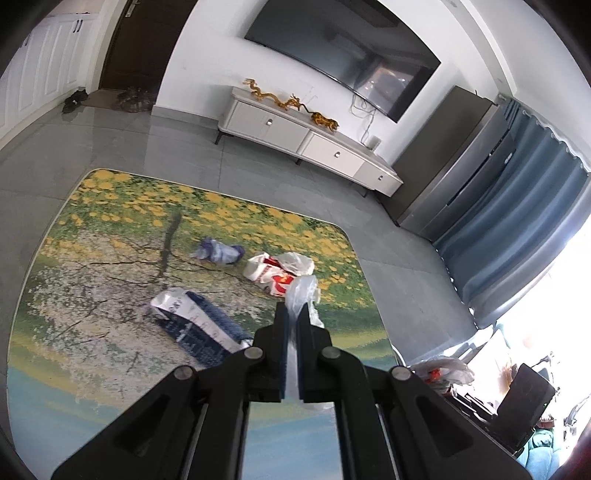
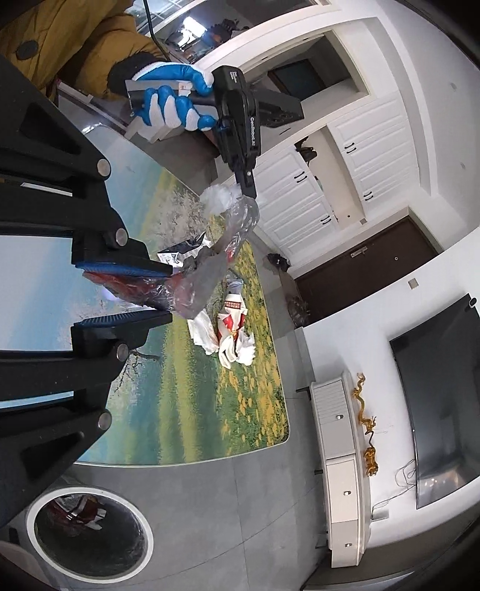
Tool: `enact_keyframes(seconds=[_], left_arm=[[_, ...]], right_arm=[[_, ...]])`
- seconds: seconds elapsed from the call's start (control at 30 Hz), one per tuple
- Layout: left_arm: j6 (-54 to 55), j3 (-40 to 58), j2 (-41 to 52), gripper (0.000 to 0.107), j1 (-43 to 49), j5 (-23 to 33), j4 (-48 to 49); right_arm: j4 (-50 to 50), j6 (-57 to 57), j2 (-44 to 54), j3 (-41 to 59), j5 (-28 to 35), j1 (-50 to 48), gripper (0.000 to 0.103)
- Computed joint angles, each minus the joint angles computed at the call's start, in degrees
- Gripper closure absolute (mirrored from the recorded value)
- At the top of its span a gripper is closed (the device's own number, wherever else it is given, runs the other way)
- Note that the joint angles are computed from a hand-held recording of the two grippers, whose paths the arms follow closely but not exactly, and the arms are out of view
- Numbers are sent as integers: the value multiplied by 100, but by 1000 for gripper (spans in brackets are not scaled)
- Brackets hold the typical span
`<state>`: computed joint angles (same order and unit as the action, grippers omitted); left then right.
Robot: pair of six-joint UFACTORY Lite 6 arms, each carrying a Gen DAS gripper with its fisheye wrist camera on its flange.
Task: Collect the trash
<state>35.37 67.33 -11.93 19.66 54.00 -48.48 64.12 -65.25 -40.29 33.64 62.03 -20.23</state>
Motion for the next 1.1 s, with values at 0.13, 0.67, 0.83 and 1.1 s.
enact_keyframes(seconds=[0.13, 0.67, 0.83, 1.1], left_arm=[[253, -172, -44, 104, 399, 172, -130], [743, -564, -187, 104, 1472, 576, -420], [718, -673, -306, 104, 1626, 599, -370], [437, -940, -643, 104, 1383, 451, -181]], right_arm=[[-107, 31, -1, -46, -121, 135, 85], [-161, -11, -128, -27, 77, -5, 85], [-68, -181, 6, -15, 128, 11, 85], [-181, -445, 457, -162, -34, 186, 85]])
